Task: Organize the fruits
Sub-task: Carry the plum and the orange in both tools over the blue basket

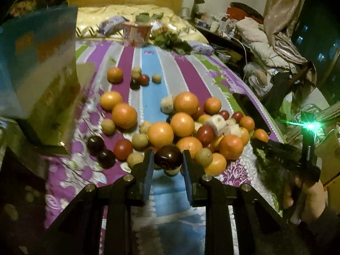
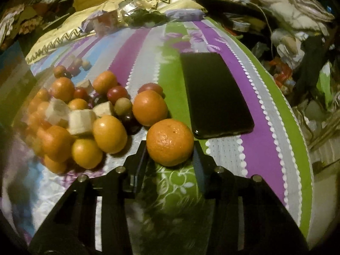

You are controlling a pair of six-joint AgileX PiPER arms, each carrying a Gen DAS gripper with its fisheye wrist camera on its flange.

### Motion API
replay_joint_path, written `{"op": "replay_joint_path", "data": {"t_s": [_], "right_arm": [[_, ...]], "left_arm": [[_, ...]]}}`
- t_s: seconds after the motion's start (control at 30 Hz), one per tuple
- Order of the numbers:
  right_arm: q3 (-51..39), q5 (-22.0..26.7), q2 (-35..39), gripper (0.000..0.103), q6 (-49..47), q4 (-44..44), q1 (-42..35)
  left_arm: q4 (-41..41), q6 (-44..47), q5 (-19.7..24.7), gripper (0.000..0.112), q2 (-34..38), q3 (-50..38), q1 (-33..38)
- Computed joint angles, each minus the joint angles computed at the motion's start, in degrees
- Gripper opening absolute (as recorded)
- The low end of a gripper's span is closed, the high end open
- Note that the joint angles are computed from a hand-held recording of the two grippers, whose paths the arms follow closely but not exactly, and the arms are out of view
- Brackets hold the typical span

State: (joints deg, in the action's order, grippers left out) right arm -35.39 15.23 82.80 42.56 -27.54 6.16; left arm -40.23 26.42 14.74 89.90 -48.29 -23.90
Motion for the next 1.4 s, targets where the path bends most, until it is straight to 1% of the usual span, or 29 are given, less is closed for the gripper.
{"op": "replay_joint_path", "data": {"t_s": [0.07,0.13,0.17,0.27,0.4,0.5,0.63,0.73,0.87,0.97,1.1,1.27,1.4], "right_arm": [[-1.27,3.49,-2.85,0.041,-3.3,5.77,1.75],[-3.06,6.96,-5.09,0.041,-1.65,6.07,5.02],[-4.24,8.82,-6.13,0.041,-0.12,5.5,7.18],[-9.24,14.05,-7.86,0.041,4.25,3.68,14.39],[-16.08,18.34,-7.26,0.041,8.16,1.46,21.81],[-21.87,20.75,-4.97,0.041,9.31,0.55,26.22],[-30.11,23.81,-0.75,0.041,9.55,0.17,31.63],[-36.81,26.23,2.77,0.041,8.94,-0.03,35.49],[-46.82,29.65,8.35,0.041,7.11,0.38,40.47],[-54.16,32.32,12.58,0.041,5.39,0.74,43.4],[-63.48,35.59,18.12,0.041,2.4,2.19,46.21],[-74.65,39.65,24.73,0.041,-1.24,4.58,48.77],[-85.64,44.15,31.17,0.041,-4.62,7.18,49.72]], "left_arm": [[9.38,-8.98,1.53,0.026,-2.41,-0.83,0.32],[18.03,-17.02,3.7,0.026,-5.31,-1.72,1.02],[20.45,-19.21,4.72,0.026,-6.58,-2.0,1.51],[25.44,-23.22,8.26,0.026,-10.94,-2.62,4.11],[28.3,-24.29,12.78,0.026,-16.98,-2.88,9.45],[24.71,-19.19,17.21,0.026,-20.62,-3.84,16.66],[17.75,-9.73,22.95,0.026,-24.18,-5.45,28.7],[11.7,-1.84,27.59,0.026,-25.32,-7.04,38.13],[6.13,5.73,32.77,0.026,-25.59,-9.36,48.56],[2.8,10.53,36.31,0.026,-25.3,-10.97,55.52],[0.0,14.47,39.85,0.026,-24.06,-13.04,62.46],[-2.84,19.46,44.19,0.026,-20.59,-16.01,71.37],[-3.49,21.26,46.06,0.026,-17.1,-18.35,76.01]]}}
